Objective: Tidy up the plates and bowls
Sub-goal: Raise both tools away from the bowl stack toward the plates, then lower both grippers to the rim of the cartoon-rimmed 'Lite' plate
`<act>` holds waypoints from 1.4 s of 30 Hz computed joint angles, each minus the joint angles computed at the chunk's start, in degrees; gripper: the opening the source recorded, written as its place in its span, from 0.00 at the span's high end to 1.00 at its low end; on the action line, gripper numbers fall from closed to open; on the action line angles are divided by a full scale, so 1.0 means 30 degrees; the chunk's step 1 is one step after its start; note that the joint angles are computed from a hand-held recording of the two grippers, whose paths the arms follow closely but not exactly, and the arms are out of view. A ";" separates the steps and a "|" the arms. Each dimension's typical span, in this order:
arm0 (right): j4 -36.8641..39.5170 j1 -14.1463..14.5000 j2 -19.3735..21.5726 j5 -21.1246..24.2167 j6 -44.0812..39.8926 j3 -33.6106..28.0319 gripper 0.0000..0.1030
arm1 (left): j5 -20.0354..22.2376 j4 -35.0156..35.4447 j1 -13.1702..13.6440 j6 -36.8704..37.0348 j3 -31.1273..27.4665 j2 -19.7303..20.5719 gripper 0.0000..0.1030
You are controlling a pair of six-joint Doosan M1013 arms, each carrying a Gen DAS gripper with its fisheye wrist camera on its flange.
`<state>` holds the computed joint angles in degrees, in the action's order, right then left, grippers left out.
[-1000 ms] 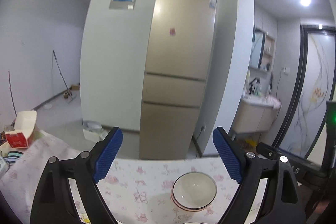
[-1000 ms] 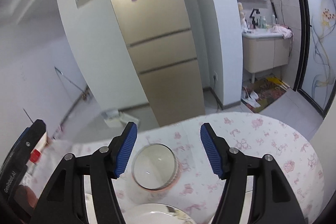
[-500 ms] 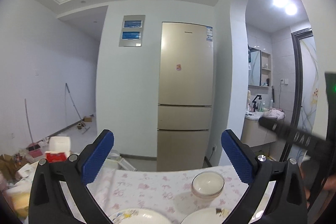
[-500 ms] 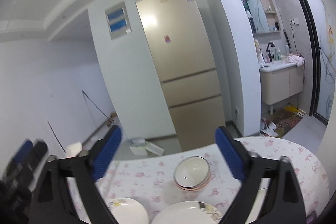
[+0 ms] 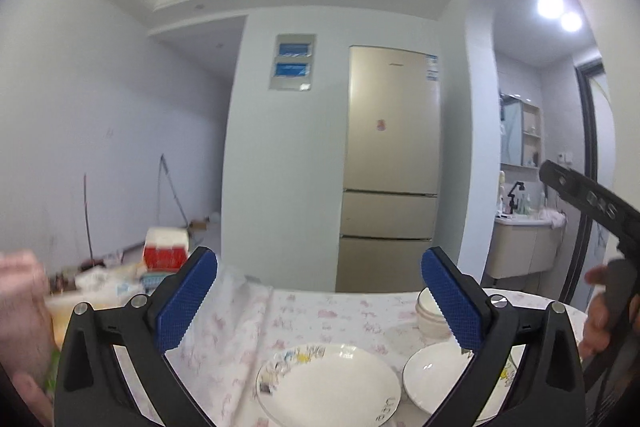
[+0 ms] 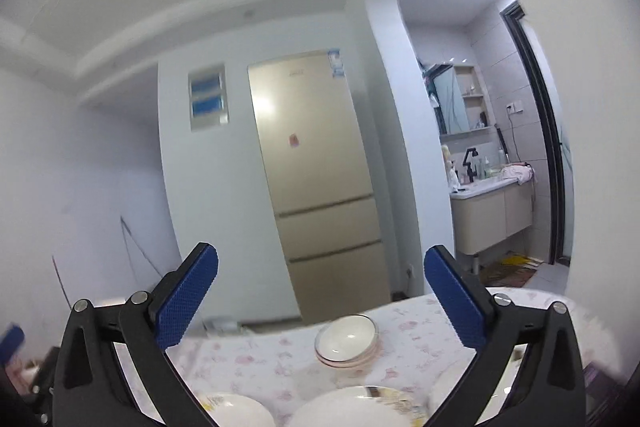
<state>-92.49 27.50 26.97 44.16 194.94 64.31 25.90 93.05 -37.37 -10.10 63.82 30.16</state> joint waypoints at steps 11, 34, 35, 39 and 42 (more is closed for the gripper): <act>0.4164 0.0063 0.0994 -0.0645 -0.2963 -0.0717 0.00 | 0.0184 0.0313 0.1016 -0.1479 -0.0759 0.1161 0.00; 1.9904 -0.0921 0.2929 -0.3445 -1.5934 -0.2335 0.11 | 0.2944 -2.0659 0.2202 1.6874 -0.5423 0.4220 0.00; 2.1252 -0.1056 0.2947 -0.3606 -1.6839 -0.2349 0.12 | 0.3430 -2.1655 0.2290 1.7513 -0.5777 0.4405 0.00; 2.7242 -0.1729 0.2894 -0.5098 -1.9922 -0.1803 0.13 | 0.4573 -2.4846 0.2640 1.9562 -0.6772 0.4977 0.13; 2.7266 -0.1743 0.3109 -0.4176 -1.9755 -0.2052 0.22 | 0.4959 -2.5898 0.2808 1.9928 -0.7078 0.5219 0.15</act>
